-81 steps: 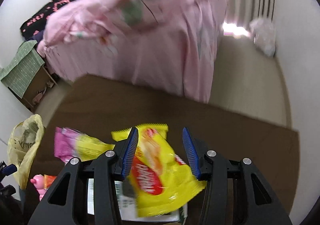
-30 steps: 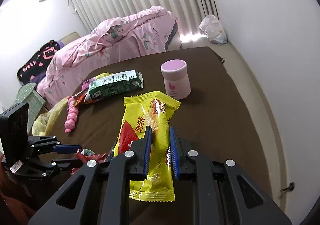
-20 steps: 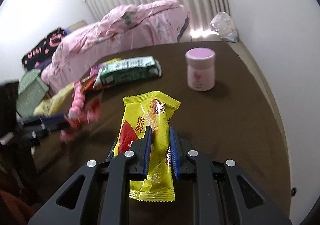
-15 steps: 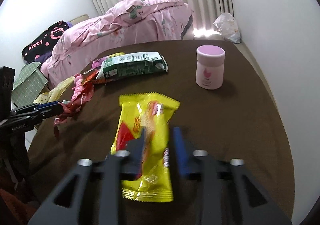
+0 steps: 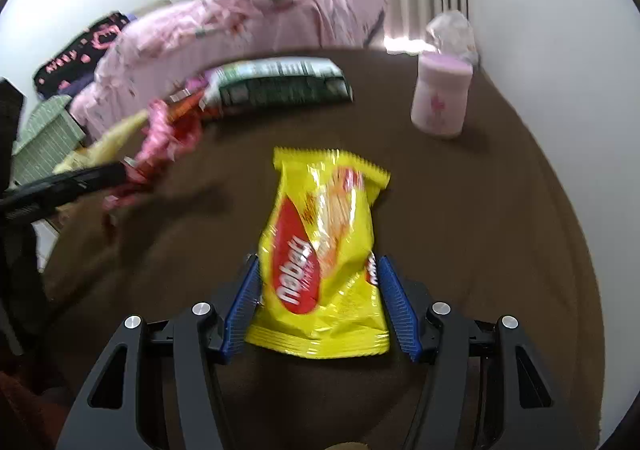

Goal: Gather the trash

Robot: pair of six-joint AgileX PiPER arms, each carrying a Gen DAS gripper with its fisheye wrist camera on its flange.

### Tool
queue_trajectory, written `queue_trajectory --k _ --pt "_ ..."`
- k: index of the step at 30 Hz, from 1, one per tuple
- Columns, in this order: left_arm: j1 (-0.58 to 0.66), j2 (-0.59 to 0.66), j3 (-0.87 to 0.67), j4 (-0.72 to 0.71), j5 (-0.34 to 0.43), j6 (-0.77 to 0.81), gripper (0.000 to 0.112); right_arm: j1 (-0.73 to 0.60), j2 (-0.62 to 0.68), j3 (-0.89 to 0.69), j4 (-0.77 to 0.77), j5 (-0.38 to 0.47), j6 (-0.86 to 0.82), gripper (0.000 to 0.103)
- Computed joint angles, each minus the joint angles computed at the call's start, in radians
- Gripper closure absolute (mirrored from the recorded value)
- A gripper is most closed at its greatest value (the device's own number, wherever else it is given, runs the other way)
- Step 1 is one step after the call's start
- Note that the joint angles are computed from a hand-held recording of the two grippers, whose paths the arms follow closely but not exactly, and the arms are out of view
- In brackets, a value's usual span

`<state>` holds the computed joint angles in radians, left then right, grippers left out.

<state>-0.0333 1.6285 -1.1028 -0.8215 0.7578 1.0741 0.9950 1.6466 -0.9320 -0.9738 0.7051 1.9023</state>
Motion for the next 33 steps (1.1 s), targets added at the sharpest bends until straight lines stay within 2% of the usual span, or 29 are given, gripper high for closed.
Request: queue_trajectory --k 1,3,5,8,11,15,18,26,33 --pt "0.003 -0.001 0.002 -0.003 0.0 0.002 0.077 0.002 -0.006 0.006 -0.01 -0.001 0.015 0.052" --pt "0.012 -0.003 0.008 -0.01 0.001 0.006 0.077 0.016 -0.019 0.019 -0.039 0.015 0.05 0.069" --pt "0.021 -0.001 0.008 -0.015 0.005 0.006 0.077 0.04 -0.03 0.012 -0.048 0.061 0.044 0.079" --pt "0.033 0.001 0.004 -0.024 0.015 0.004 0.077 0.052 -0.036 -0.008 -0.038 0.092 0.007 0.084" --pt "0.047 -0.008 0.008 -0.041 0.021 0.02 0.077 0.068 -0.036 -0.033 -0.044 0.123 -0.015 0.086" --pt "0.071 -0.019 0.012 -0.061 0.03 0.036 0.077 0.107 0.003 -0.128 -0.035 0.234 -0.124 0.086" --pt "0.095 -0.026 0.01 -0.079 0.041 0.046 0.077 0.114 0.02 -0.18 -0.035 0.265 -0.184 0.086" --pt "0.208 -0.054 -0.021 -0.137 0.031 0.08 0.077 0.098 0.081 -0.368 -0.049 0.266 -0.353 0.086" --pt "0.35 -0.049 -0.093 -0.206 0.032 0.157 0.077 0.07 0.192 -0.639 -0.022 0.237 -0.565 0.086"
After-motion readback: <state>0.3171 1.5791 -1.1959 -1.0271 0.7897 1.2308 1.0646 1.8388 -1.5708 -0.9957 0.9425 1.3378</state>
